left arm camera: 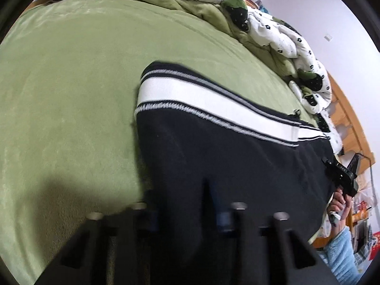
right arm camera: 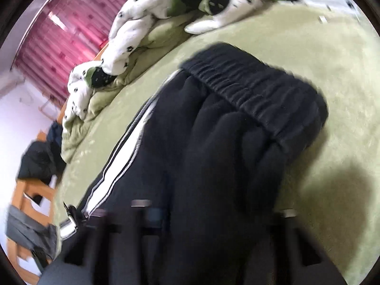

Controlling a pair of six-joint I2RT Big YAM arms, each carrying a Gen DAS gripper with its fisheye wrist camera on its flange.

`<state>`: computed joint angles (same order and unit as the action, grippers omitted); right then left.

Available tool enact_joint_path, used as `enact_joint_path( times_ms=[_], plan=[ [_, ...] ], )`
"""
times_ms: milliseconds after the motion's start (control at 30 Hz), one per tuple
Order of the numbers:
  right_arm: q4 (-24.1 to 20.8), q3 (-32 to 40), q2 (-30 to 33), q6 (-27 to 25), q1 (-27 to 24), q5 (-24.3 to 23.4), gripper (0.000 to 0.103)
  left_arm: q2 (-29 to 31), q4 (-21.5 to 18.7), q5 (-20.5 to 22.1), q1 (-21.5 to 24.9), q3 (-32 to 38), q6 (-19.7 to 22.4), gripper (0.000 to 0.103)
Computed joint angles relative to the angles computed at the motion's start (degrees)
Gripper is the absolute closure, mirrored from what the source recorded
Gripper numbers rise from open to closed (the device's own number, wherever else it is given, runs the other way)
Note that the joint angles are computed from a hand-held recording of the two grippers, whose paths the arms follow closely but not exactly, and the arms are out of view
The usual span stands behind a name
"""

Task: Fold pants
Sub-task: 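Fold the leg cuffs toward the waistband with the right tool while the left tool holds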

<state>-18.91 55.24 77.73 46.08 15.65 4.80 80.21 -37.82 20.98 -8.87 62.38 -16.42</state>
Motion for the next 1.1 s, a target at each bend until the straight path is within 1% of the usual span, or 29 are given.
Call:
enact_joint_path(
  times_ms=[33, 67, 100, 133, 200, 267, 300, 367, 400, 433, 533, 600, 633, 700, 733, 800, 833, 867, 900, 933, 967, 1000, 1033, 1067, 1100],
  plan=[
    [-1.06, 0.94, -0.31, -1.35, 1.25, 2.81, 0.086, -0.51, 0.17, 0.13, -0.01, 0.15, -0.54, 0.085],
    [-2.44, 2.92, -0.71, -3.72, 3.61, 7.83, 0.086, -1.15, 0.52, 0.07, -0.2, 0.12, -0.96, 0.086],
    [-3.09, 4.11, -0.81, -4.79, 4.86, 10.28, 0.087, -1.79, 1.12, 0.04, -0.23, 0.05, -1.11, 0.087],
    [-4.11, 6.52, -0.81, -6.31, 6.84, 13.87, 0.088, -2.9, 1.86, 0.32, -0.04, 0.0, -1.53, 0.09],
    [-5.17, 10.15, -0.81, -7.63, 9.2, 17.36, 0.088, -4.17, 2.88, 2.65, 1.22, 0.24, -2.93, 0.091],
    [-6.94, 14.3, -0.13, -8.85, 11.01, 19.33, 0.089, -4.68, 3.37, 5.25, 2.87, 0.85, -3.8, 0.092],
    [-7.62, 16.84, 0.44, -10.02, 12.2, 20.55, 0.089, -5.06, 3.46, 5.86, 3.77, 1.28, -3.51, 0.093],
    [-8.98, 21.3, 1.82, -12.06, 14.09, 22.08, 0.089, -5.2, 2.81, 5.65, 4.74, 2.57, -2.69, 0.093],
    [-9.66, 23.22, 2.24, -12.75, 14.89, 22.29, 0.089, -5.34, 2.34, 5.95, 5.77, 3.14, -2.36, 0.093],
    [-9.92, 26.16, 3.46, -13.6, 15.96, 21.68, 0.089, -5.66, 1.64, 6.51, 7.67, 3.95, -1.56, 0.093],
    [-9.48, 30.8, 5.93, -14.9, 18.4, 21.06, 0.089, -6.08, -0.57, 6.57, 12.26, 6.03, 0.5, 0.093],
    [-8.25, 33.98, 8.94, -15.5, 20.15, 19.88, 0.089, -6.05, -2.98, 6.41, 16.16, 7.53, 4.14, 0.093],
    [-7.6, 34.88, 10.35, -15.46, 20.73, 18.98, 0.089, -5.92, -4.49, 5.24, 18.16, 8.17, 6.43, 0.093],
    [-7.05, 35.85, 12.95, -15.68, 21.43, 17.31, 0.088, -5.3, -6.09, 2.9, 20.64, 8.19, 10.04, 0.093],
    [-7.61, 36.23, 14.53, -15.56, 21.6, 16.15, 0.088, -4.95, -6.38, 2.27, 21.3, 7.97, 10.82, 0.092],
    [-12.6, 38.08, 18.93, -13.17, 21.33, 11.65, 0.087, -3.25, -8.2, 0.02, 22.67, 7.17, 12.43, 0.089],
    [-14.67, 38.6, 20.15, -11.9, 21.32, 11.16, 0.087, -1.94, -9.96, -0.66, 23.23, 6.85, 13.09, 0.084],
    [-17.66, 38.85, 21.63, -9.63, 21.08, 11.17, 0.086, -0.91, -10.61, -1.93, 23.62, 5.95, 13.11, 0.08],
    [-21.11, 38.99, 22.79, -7.14, 20.37, 9.4, 0.083, -0.86, -10.16, -2.38, 23.93, 4.67, 12.93, 0.069],
    [-23.01, 38.84, 23.23, -5.28, 19.85, 8.12, 0.076, -1.03, -9.95, -4.03, 24.04, 3.25, 12.82, 0.055],
    [-22.79, 36.2, 22.27, -2.35, 19.04, 5.68, 0.074, -1.5, -10.04, -4.71, 24.37, 2.49, 13.44, 0.049],
    [-19.69, 32.58, 20.48, -0.38, 18.35, 2.11, 0.073, -2.43, -9.95, -5.23, 24.52, 1.6, 14.16, 0.042],
    [-15.7, 28.22, 17.97, 1.23, 17.74, -1.29, 0.075, -3.16, -9.84, -5.47, 24.57, 1.07, 14.4, 0.042],
    [-13.4, 24.86, 15.56, 2.29, 17.52, -3.07, 0.075, -4.37, -9.92, -6.16, 24.73, 0.5, 14.17, 0.042],
    [-13.14, 23.22, 13.99, 2.49, 17.72, -2.95, 0.075, -5.5, -10.04, -6.32, 25.12, 0.07, 13.74, 0.042]
  ],
)
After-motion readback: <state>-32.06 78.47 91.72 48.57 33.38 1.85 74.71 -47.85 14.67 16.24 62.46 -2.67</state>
